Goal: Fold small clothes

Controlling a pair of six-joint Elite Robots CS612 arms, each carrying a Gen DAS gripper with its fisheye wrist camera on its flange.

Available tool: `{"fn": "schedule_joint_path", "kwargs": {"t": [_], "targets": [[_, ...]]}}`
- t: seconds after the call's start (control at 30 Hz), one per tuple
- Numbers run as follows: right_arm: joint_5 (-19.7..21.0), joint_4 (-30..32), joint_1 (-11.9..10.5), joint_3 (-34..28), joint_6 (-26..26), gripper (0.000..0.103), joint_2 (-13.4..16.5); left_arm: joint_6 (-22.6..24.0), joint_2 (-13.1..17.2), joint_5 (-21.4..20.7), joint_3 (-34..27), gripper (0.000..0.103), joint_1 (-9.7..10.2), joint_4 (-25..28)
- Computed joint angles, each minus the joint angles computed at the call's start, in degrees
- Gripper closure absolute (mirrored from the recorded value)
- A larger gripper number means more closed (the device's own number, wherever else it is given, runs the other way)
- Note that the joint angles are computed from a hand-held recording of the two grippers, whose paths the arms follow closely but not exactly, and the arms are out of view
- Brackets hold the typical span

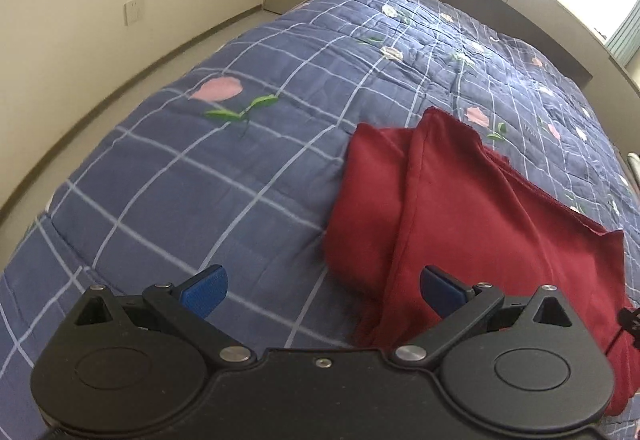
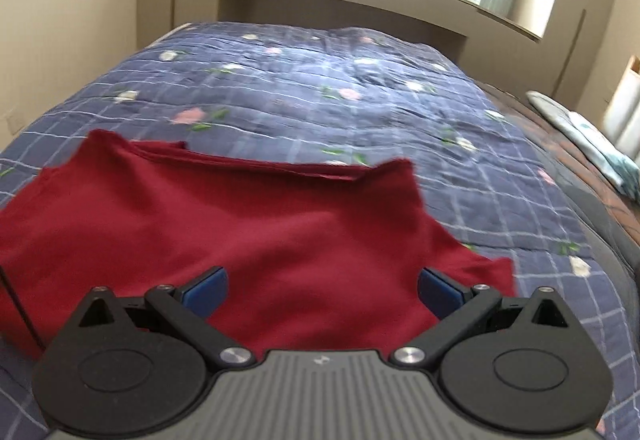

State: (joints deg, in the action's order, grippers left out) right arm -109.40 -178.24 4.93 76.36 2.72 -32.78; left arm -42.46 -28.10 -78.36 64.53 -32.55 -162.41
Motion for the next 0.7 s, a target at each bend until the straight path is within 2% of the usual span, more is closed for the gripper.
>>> {"fn": "schedule_joint_path", "kwargs": {"t": [0.17, 0.3, 0.4, 0.47, 0.53, 0.7], "targets": [[0.73, 2.15, 1.08, -3.61, 1.52, 0.000, 1.40, 0.98, 0.47, -3.11, -0.56, 0.001, 0.76, 0.56], [1.52, 4.60, 1.49, -6.14, 0.76, 0.000, 2.54, 1.59, 1.06, -7.54, -1.40, 0.001, 1.42, 0.05], [2.51, 7.08, 1.56, -6.97, 0.34, 0.000, 3.28, 0.36, 1.57, -11.23, -1.76, 0.001, 1.78, -0.73], [4.57, 11.03, 1.30, -7.32, 0.78, 0.000, 3.47, -0.77, 1.94, -12.86, -2.03, 0.001, 1.89, -0.87], [7.53, 14.41, 0.84, -7.44, 3.08, 0.000, 3.50, -1.50, 2.24, -13.33, -2.25, 0.001, 1.82, -0.81], [10.44, 15.06, 0.12, -7.15, 9.29, 0.000, 3.59, -1.25, 2.57, -12.90, -2.69, 0.001, 1.59, -0.18]]}}
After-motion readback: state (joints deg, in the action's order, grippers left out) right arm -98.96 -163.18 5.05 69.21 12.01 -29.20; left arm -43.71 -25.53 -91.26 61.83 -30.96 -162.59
